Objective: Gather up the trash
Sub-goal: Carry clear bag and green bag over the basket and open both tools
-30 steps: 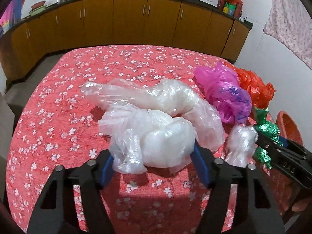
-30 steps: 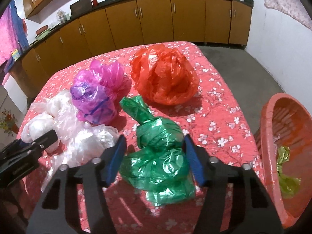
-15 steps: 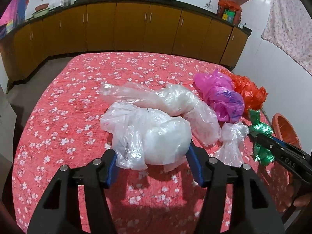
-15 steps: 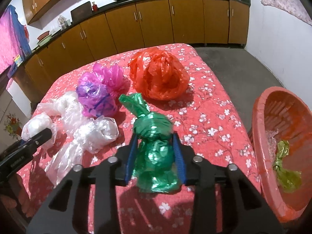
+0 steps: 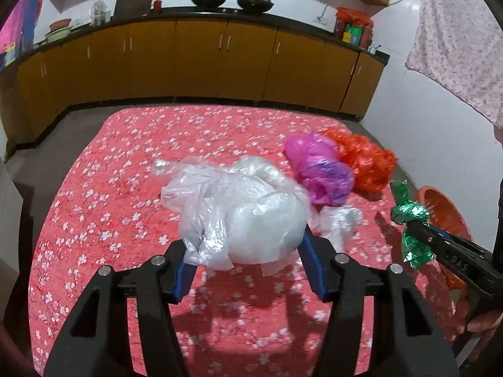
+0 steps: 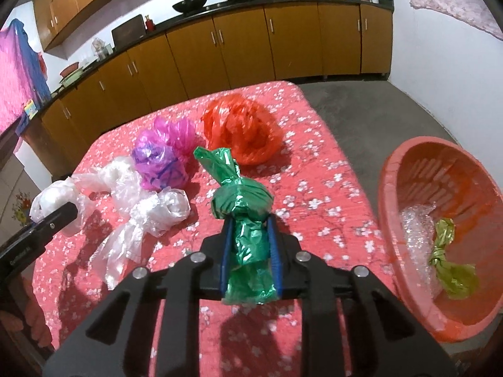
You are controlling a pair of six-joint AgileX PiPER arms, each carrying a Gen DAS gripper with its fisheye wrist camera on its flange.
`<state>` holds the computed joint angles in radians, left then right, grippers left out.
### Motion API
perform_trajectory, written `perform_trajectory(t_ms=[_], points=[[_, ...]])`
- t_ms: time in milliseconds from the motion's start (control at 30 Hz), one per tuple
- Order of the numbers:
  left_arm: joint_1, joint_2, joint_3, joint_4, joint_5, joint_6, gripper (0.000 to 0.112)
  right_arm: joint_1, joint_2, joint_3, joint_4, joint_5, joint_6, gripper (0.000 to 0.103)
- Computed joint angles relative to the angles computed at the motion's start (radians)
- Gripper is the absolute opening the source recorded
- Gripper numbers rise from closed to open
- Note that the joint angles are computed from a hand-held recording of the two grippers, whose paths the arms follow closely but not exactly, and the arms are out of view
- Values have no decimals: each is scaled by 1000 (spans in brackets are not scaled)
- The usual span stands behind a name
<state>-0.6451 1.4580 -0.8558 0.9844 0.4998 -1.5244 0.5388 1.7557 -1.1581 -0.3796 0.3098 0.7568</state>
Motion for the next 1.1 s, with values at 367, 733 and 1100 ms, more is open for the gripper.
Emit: perform_trajectory(t_ms=[367, 733, 1100], points=[[-100, 43, -104, 14, 24, 23, 58, -45, -198, 158, -124, -12, 137, 22], [-187, 159, -254, -6, 9, 84, 58, -144, -353, 285, -216, -12, 220, 22], [-255, 345, -493, -132, -28, 262, 58, -300, -504, 395, -281, 7, 261, 22]])
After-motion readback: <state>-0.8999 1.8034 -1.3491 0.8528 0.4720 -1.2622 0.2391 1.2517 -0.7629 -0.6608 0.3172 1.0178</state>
